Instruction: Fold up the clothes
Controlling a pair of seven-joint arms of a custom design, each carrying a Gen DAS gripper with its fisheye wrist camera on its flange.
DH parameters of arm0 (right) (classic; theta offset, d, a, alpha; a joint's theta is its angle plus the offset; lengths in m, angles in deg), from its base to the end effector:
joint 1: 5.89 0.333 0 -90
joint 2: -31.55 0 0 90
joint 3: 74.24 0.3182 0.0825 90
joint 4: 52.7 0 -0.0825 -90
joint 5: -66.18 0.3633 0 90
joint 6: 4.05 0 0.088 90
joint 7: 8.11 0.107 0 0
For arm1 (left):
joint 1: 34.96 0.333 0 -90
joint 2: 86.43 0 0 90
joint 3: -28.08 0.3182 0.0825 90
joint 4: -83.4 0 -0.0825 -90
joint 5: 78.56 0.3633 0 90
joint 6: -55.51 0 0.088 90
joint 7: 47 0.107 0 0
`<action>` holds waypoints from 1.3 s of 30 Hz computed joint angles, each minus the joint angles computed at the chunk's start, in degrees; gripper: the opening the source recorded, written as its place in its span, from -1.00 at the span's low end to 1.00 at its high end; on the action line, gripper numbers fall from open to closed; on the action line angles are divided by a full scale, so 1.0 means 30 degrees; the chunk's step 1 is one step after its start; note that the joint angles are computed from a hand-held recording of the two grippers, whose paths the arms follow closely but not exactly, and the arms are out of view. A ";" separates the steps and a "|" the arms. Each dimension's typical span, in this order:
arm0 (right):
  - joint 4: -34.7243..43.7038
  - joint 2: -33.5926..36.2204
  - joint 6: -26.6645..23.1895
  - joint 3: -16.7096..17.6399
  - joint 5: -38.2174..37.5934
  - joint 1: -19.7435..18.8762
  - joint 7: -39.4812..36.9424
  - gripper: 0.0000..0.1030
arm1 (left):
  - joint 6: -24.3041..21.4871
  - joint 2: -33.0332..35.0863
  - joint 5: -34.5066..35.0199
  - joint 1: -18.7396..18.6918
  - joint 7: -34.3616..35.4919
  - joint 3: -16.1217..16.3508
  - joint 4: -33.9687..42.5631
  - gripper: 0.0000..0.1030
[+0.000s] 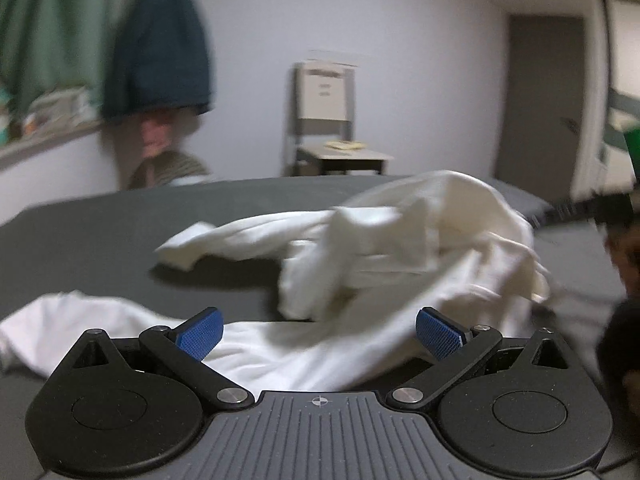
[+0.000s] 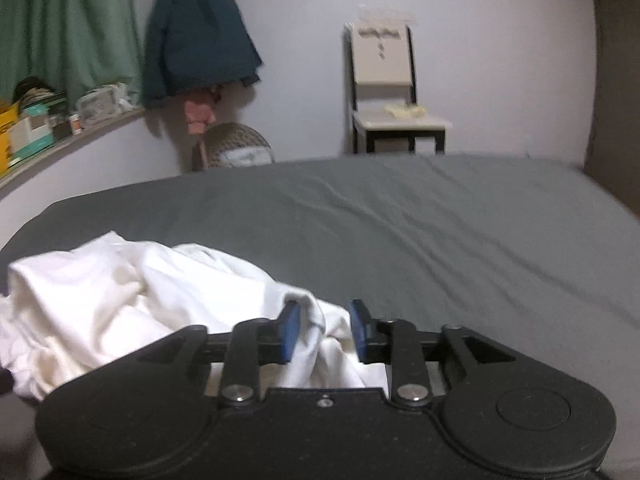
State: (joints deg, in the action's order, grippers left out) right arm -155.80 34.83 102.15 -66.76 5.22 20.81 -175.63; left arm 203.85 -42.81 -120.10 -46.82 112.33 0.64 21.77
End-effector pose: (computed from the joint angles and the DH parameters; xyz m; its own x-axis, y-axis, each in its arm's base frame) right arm 0.5120 0.2629 0.5538 -0.7445 -0.6660 -0.0452 -0.3266 0.4225 -0.8455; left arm 0.6939 -0.3591 0.5010 -0.9147 -0.4040 0.0116 -0.1792 0.3796 -0.9076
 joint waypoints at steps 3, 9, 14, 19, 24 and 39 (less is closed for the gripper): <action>0.0707 0.0117 0.0566 0.0154 -0.1330 0.0255 -0.1185 -0.32 | -0.0061 -0.0763 -0.0923 0.0712 0.2624 -0.1085 -0.1307 0.99; 0.2046 0.0999 0.7189 -0.0200 -0.1022 -0.0234 -0.6587 -0.13 | 0.1413 -0.2306 -0.1124 0.0218 0.5478 -0.0625 -0.3686 0.85; 0.3985 0.2852 0.6489 -0.1041 -0.0256 0.0252 -0.8308 -0.27 | 0.3538 -0.2771 0.0532 -0.1076 0.5261 0.0542 -0.4744 0.04; 0.1549 0.1024 0.8769 -0.1840 -0.1118 -0.0166 -0.2399 -0.93 | 0.4801 -0.2813 0.3762 -0.2774 0.1300 0.2593 -0.4918 -0.83; -0.1655 -0.1861 0.8075 -0.1133 -0.4026 -0.1251 0.4952 -0.94 | 0.7084 -0.2992 0.3970 -0.2557 -0.1630 0.2200 -0.5279 -0.96; -0.5344 -0.5003 0.5118 0.0986 -0.5778 -0.3259 1.0992 -0.94 | 1.1273 -0.4177 0.5566 -0.6419 -1.3549 1.0698 -0.6691 -0.96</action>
State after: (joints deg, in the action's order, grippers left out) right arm -171.83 19.83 117.51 -63.80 -12.11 11.04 -142.65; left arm 237.67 -55.34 -103.41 -66.08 71.68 32.73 1.70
